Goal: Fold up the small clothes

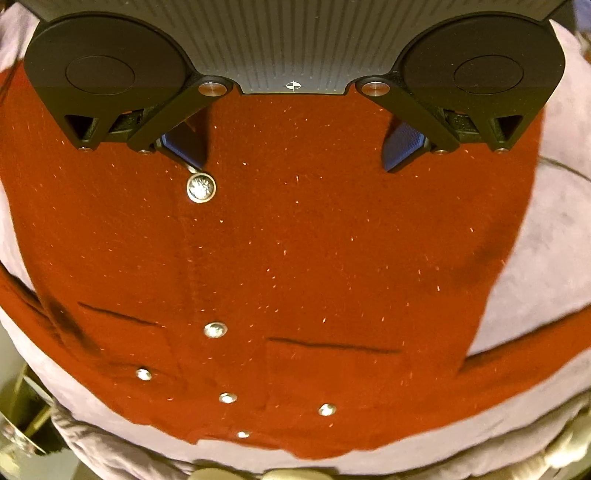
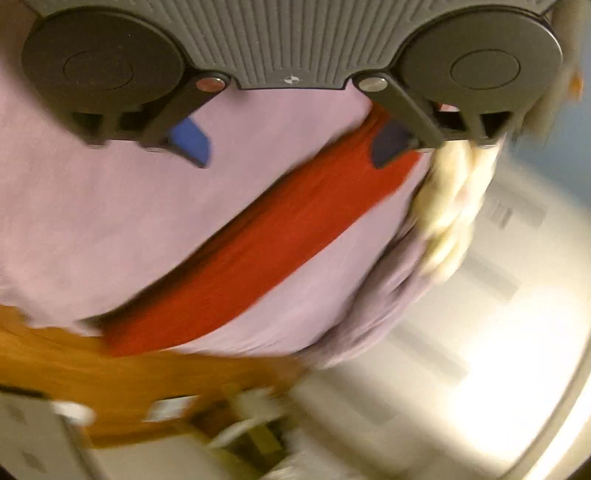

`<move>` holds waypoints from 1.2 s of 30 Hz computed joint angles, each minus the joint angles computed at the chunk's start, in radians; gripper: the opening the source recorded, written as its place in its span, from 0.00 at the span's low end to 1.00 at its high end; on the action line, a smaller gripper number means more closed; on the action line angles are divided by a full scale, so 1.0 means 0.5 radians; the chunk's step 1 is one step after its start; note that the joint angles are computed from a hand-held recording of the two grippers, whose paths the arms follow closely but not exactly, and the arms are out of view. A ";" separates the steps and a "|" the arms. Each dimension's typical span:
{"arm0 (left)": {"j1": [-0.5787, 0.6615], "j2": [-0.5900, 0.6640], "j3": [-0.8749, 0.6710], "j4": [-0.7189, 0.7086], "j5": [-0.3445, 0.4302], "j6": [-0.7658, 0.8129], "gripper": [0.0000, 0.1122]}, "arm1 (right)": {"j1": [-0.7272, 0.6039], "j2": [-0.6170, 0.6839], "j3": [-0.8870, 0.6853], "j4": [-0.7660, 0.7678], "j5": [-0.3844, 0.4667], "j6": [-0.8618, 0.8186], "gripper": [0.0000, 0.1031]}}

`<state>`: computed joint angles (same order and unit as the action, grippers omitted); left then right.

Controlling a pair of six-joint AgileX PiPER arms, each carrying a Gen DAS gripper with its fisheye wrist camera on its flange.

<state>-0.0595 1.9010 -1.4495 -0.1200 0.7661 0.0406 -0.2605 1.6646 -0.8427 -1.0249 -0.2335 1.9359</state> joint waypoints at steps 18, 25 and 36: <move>0.181 -0.135 0.324 -0.514 -0.301 0.581 0.92 | 0.084 0.651 -0.968 0.496 0.861 -0.585 0.10; 0.292 0.005 -0.047 -1.036 -0.029 0.925 0.92 | 0.810 0.724 -1.601 0.081 1.102 -1.436 0.11; 0.175 1.129 -1.848 -1.242 0.647 0.479 0.81 | 1.074 0.790 -1.427 1.507 0.923 -2.430 0.59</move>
